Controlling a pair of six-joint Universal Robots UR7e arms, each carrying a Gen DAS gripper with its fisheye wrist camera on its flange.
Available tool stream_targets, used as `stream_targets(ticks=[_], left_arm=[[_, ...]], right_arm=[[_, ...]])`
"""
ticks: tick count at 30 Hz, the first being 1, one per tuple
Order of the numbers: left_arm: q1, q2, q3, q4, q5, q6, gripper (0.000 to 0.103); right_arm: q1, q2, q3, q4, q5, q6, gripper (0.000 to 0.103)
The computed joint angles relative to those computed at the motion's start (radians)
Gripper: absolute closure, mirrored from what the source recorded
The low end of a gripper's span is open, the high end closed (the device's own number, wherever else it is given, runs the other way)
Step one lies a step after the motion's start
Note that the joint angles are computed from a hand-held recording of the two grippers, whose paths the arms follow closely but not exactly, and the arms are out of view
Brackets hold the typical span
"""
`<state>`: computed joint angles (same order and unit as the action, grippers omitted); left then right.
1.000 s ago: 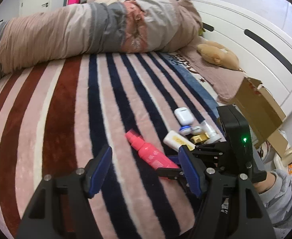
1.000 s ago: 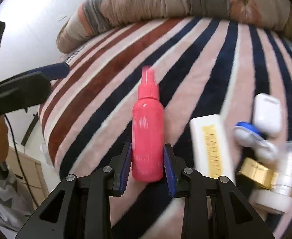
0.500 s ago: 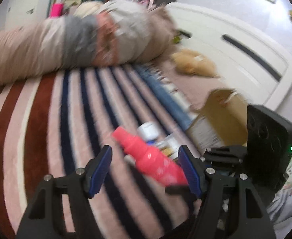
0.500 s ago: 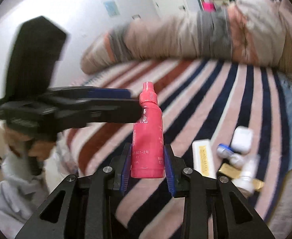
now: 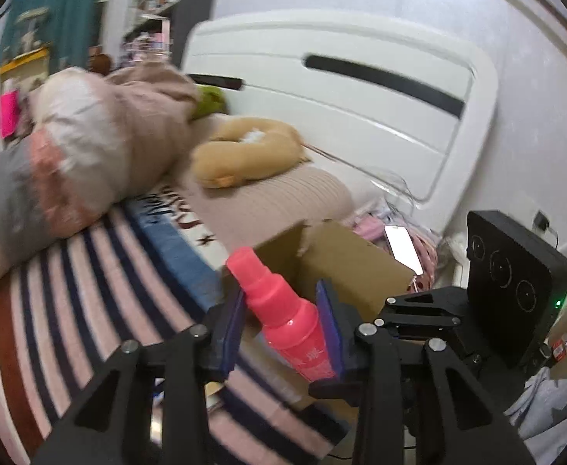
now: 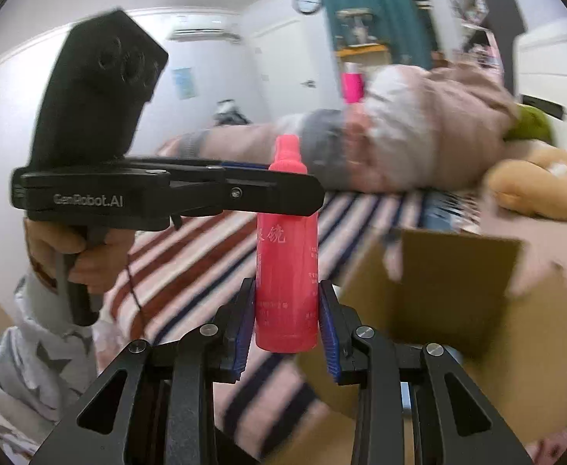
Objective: Organize rigid objects
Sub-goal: 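Lower the pink bottle into the box and release it, then grasp the white KATO-KATO tube with the left tool while the right tool grasps the contact-lens case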
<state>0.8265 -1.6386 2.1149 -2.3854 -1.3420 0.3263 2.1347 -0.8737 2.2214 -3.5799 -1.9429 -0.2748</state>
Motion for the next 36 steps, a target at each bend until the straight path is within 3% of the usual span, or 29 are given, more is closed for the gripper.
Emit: stream_targets(ticks=[7,14,18,21,28,33,36], left_arm=[[-0.025,0.117,0.007,0.024,0.024,-0.014,0.070],[-0.038,0.118,0.022,0.043,0.084,-0.001,0.068],[-0.043,0.105,0.029,0.033,0.099,0.000,0.063],[-0.043,0.071,0.024,0.037,0.105,0.001,0.056],[-0.051,-0.065,-0.003,0.092,0.223,0.022,0.046],[-0.004,-0.164,-0.030,0.145,0.298,0.053,0.043],[0.063,-0.204,-0.044,0.159,0.308,0.090,0.041]], right_arm=[[-0.080,-0.077,0.051,0.118,-0.046,0.097,0.076],[-0.105,-0.073,0.010,0.264,-0.055,0.142,0.076],[-0.112,-0.067,0.014,0.253,-0.058,0.154,0.075],[-0.099,-0.065,0.013,0.239,-0.086,0.156,0.075],[-0.012,-0.073,-0.001,0.182,-0.094,0.133,0.075],[0.067,0.012,-0.121,0.224,-0.047,0.083,0.070],[0.097,0.097,-0.215,0.300,-0.031,0.086,0.068]])
